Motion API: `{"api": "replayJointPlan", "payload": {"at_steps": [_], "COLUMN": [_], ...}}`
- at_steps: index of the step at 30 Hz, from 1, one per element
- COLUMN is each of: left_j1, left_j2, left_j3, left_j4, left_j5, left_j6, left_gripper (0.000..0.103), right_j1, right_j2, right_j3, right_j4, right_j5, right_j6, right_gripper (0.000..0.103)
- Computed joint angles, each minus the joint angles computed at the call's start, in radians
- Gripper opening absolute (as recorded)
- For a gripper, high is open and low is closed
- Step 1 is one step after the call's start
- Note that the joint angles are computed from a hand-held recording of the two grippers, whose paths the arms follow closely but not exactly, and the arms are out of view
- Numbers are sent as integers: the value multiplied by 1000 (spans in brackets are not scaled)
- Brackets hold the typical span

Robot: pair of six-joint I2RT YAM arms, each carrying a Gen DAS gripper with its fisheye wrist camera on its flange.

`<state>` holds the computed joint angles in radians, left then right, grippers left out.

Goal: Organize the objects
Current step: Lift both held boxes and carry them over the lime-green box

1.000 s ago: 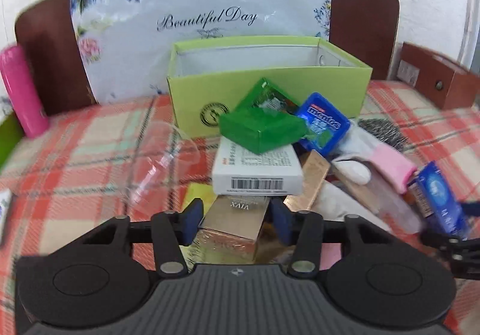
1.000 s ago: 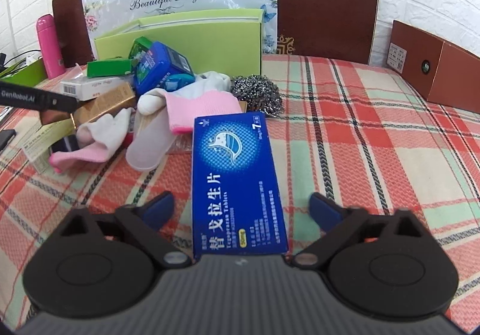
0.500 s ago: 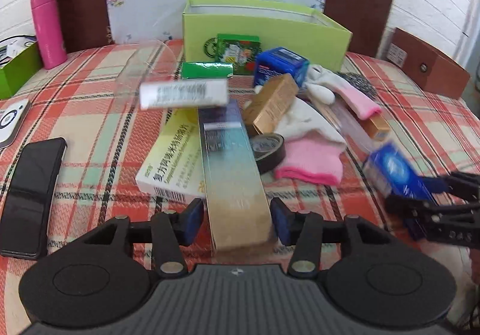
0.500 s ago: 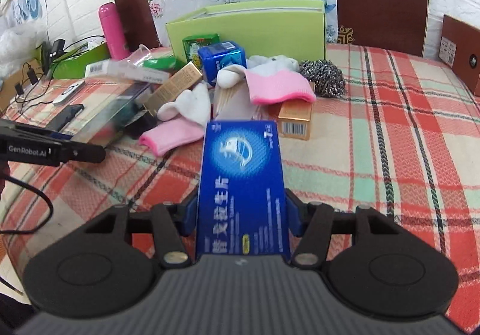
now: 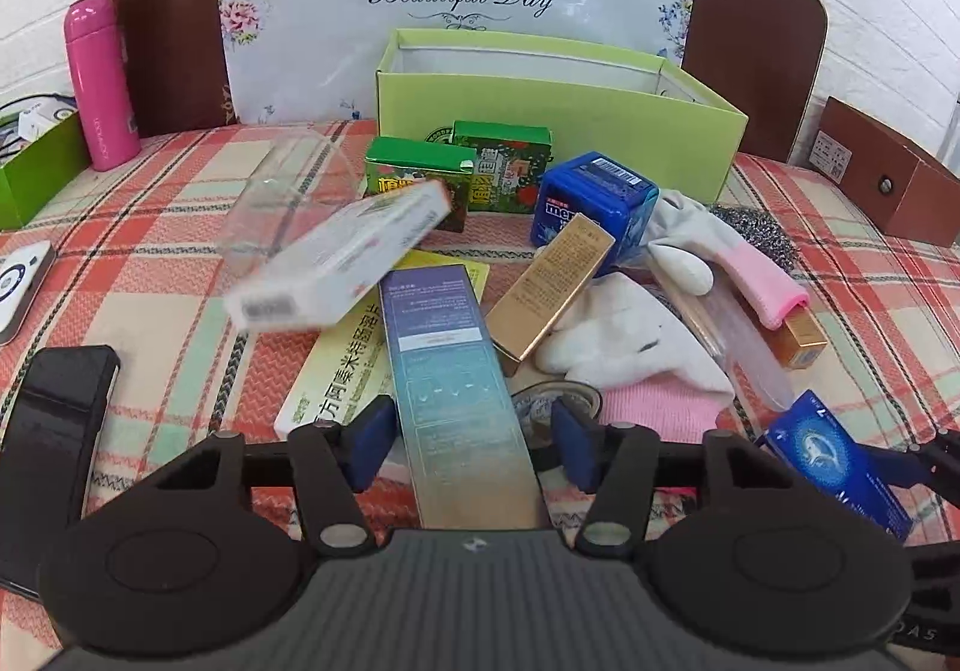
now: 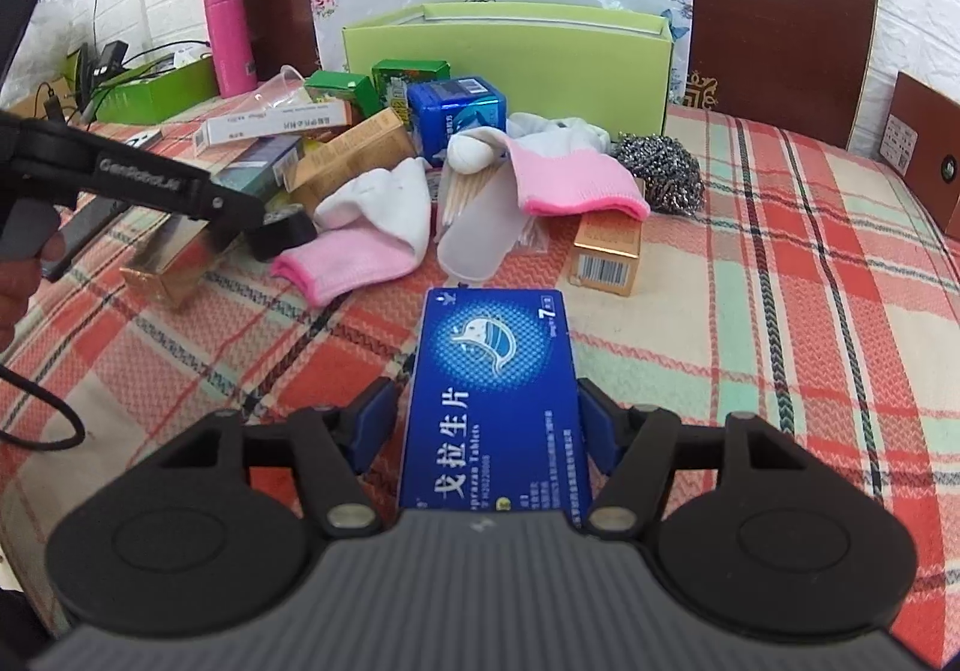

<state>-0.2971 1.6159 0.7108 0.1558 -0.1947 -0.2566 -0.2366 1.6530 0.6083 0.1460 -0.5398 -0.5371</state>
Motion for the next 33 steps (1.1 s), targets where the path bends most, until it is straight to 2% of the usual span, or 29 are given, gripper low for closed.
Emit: {"api": "replayJointPlan", "payload": {"at_steps": [2, 4, 7, 9, 12, 15, 19, 22, 26, 30, 33], "left_j1": [0, 16, 15, 12, 19, 18, 60, 88, 126, 152, 171], "left_j2": [-23, -84, -188, -236, -248, -204, -104, -5, 163, 341, 467], "left_j3": [-5, -38, -79, -84, -54, 17, 143, 271, 500, 752, 924], "left_j4": [-20, -27, -34, -25, 9, 51, 89, 91, 34, -56, -135], "left_j5": [16, 87, 140, 157, 170, 135, 178, 190, 194, 174, 204], "left_j6": [6, 0, 29, 43, 56, 83, 49, 33, 6, 36, 49], "left_gripper": [44, 41, 41, 41, 41, 41, 41, 41, 41, 41, 41], "right_j1": [3, -9, -54, -72, -71, -32, 47, 119, 201, 253, 279], "right_j2": [-6, -17, -36, -45, -33, -10, 51, 127, 281, 462, 598], "right_j3": [-1, 15, 65, 91, 125, 147, 226, 339, 555, 820, 1009], "right_j4": [-2, -45, -124, -123, -38, 121, 261, 278, 228, 121, 47], "right_j5": [0, -24, -135, -205, -279, -276, -206, -104, 15, 105, 171], "right_j6": [-16, -20, -15, 17, 121, 221, 290, 338, 410, 459, 472], "right_gripper": [55, 55, 55, 55, 55, 55, 55, 55, 55, 55, 55]}}
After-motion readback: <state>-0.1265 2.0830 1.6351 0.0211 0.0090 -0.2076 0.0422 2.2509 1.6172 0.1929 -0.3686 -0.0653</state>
